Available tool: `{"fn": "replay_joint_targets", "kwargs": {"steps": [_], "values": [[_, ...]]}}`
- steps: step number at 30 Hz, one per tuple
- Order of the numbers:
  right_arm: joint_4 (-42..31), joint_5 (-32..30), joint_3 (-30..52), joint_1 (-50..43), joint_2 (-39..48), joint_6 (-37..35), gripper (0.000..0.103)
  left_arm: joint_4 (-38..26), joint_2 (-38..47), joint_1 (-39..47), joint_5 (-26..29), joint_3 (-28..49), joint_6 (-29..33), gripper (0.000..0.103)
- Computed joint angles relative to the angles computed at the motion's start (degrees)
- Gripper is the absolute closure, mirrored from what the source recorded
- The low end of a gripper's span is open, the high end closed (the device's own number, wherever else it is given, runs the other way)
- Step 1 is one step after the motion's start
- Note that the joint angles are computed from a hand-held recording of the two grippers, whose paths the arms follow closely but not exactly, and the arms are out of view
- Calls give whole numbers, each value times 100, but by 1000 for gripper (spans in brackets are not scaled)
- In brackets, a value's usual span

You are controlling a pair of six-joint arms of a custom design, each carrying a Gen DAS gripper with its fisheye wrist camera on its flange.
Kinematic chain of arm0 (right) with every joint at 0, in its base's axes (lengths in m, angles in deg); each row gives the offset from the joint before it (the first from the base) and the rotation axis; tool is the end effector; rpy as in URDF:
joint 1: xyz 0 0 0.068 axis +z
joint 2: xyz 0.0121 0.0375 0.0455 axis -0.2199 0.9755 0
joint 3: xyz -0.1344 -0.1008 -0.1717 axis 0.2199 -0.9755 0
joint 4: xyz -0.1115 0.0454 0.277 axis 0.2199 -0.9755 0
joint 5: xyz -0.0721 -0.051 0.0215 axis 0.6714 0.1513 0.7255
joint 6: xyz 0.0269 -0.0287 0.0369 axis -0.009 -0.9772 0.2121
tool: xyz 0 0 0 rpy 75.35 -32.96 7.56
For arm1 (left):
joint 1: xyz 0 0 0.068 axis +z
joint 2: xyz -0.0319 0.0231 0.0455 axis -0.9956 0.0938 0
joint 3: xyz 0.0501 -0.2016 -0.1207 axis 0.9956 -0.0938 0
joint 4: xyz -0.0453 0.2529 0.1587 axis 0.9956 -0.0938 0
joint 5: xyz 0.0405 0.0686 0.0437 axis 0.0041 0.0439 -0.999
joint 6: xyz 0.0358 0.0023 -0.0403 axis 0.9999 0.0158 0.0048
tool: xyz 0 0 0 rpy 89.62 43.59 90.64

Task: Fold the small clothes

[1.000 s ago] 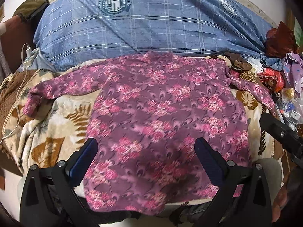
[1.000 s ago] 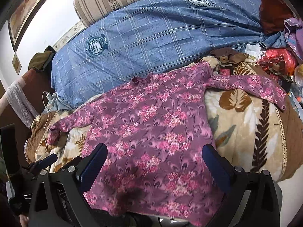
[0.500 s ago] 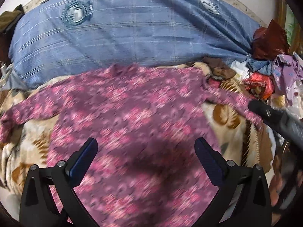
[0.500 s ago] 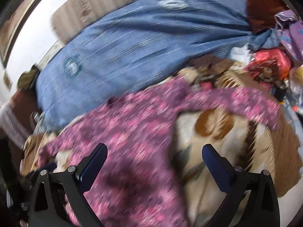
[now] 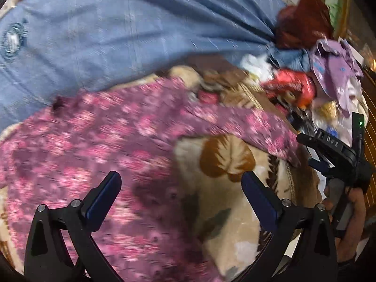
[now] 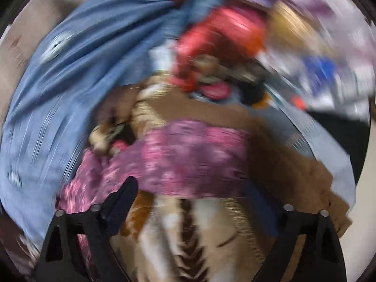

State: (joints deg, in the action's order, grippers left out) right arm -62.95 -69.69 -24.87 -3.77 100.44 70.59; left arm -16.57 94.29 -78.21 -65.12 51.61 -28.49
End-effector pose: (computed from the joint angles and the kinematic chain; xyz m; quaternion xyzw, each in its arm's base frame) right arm 0.2274 0.0343 0.1298 0.3869 0.8617 0.1607 0.2862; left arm 0.2626 0.0181 0.1768 0.1203 0.9390 -0.0985 0.3068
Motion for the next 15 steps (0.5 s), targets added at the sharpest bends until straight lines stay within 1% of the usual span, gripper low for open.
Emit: {"fn": "replay_joint_targets", "kwargs": {"steps": [2, 3, 4, 5, 7, 8, 9, 10, 11, 12, 14, 15], "values": [[95, -46, -182, -245, 91, 119, 14, 106, 210, -155, -75, -36, -76, 0], [266, -180, -261, -362, 185, 153, 16, 111, 187, -191, -82, -84, -125, 0], [660, -500, -375, -544, 379, 180, 18, 109, 237, -165, -60, -108, -142, 0], [985, -672, -446, -620, 536, 190, 22, 100, 297, -111, -18, -104, -134, 0], [1594, -905, -414, -704, 1124, 138, 24, 65, 295, 4, 50, -136, -136, 0], [1641, -826, -400, -660, 1185, 165, 24, 57, 314, 62, 72, -137, -116, 0], [1571, -687, -426, -598, 1019, 170, 30, 43, 325, 143, 115, -140, -79, 0], [1515, -688, -482, -589, 838, 172, 39, 5, 300, 225, 158, -141, -45, 0], [1364, -522, -532, -518, 594, 269, 61, -78, 229, 349, 215, -144, 13, 0], [1094, -228, -567, -414, 290, 346, 83, -122, 224, 428, 242, -133, 53, 0], [903, 30, -689, -277, -257, 384, 86, -360, 150, 712, 437, -77, 227, 0], [691, 221, -745, -153, -668, 433, 90, -463, 104, 871, 538, -50, 312, 0]]}}
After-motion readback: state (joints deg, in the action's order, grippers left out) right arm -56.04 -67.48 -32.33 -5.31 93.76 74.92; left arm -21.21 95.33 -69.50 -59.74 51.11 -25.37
